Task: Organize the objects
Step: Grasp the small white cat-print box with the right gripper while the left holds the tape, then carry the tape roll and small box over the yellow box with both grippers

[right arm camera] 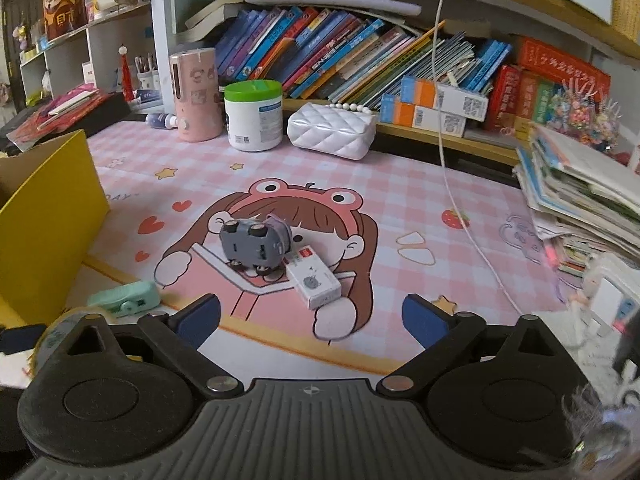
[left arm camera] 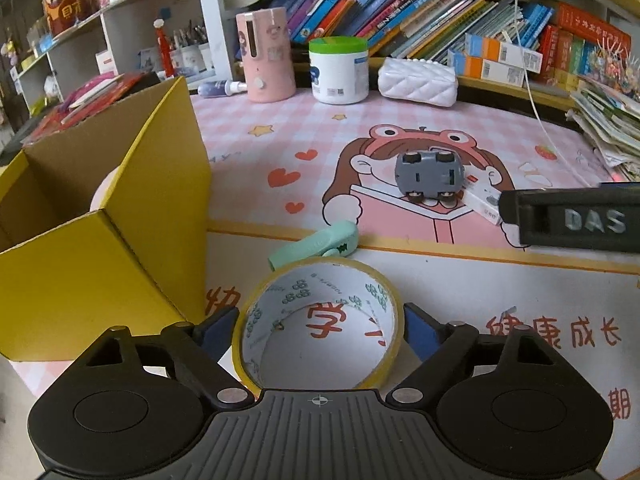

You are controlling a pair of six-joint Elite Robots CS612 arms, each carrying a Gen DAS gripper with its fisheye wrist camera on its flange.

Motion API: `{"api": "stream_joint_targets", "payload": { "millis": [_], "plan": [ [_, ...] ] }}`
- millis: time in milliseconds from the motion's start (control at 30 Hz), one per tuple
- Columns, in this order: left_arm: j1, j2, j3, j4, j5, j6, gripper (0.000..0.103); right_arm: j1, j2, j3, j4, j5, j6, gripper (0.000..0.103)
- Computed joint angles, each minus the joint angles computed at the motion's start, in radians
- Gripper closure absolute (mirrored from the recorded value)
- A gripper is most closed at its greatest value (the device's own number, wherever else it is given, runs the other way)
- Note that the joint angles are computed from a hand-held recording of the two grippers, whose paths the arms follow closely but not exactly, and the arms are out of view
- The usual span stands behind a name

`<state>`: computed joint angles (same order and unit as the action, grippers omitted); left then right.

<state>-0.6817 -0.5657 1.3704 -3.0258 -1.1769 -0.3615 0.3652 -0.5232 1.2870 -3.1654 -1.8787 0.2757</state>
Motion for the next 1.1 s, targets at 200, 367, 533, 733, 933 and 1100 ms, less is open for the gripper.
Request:
{"api": "stream_joint_targets", "payload": {
  "millis": [200,367,533,733,933,1100],
  "plan": [
    [0.008,-0.015,0.025,-0.069,-0.054,0.005,0.016,-0.03,0.057,-0.095,0.067,0.055,-0.047,0.032],
    [0.014,-0.022,0.038,-0.101,-0.112,0.028,0.016,-0.052,0.099,-0.169,0.156,0.118,-0.064,0.045],
    [0.016,-0.024,0.044,-0.122,-0.139,0.042,0.016,-0.061,0.118,-0.193,0.148,0.146,-0.08,0.053],
    [0.016,-0.027,0.053,-0.135,-0.149,0.042,0.016,-0.057,0.104,-0.174,0.147,0.135,-0.072,0.075],
    [0.016,-0.033,0.071,-0.178,-0.153,0.048,0.016,-0.039,0.045,-0.091,0.15,0.085,0.053,0.075],
    [0.02,-0.043,0.097,-0.228,-0.177,0.063,0.016,-0.002,-0.017,-0.014,0.147,-0.014,0.112,0.075]
  ]
}}
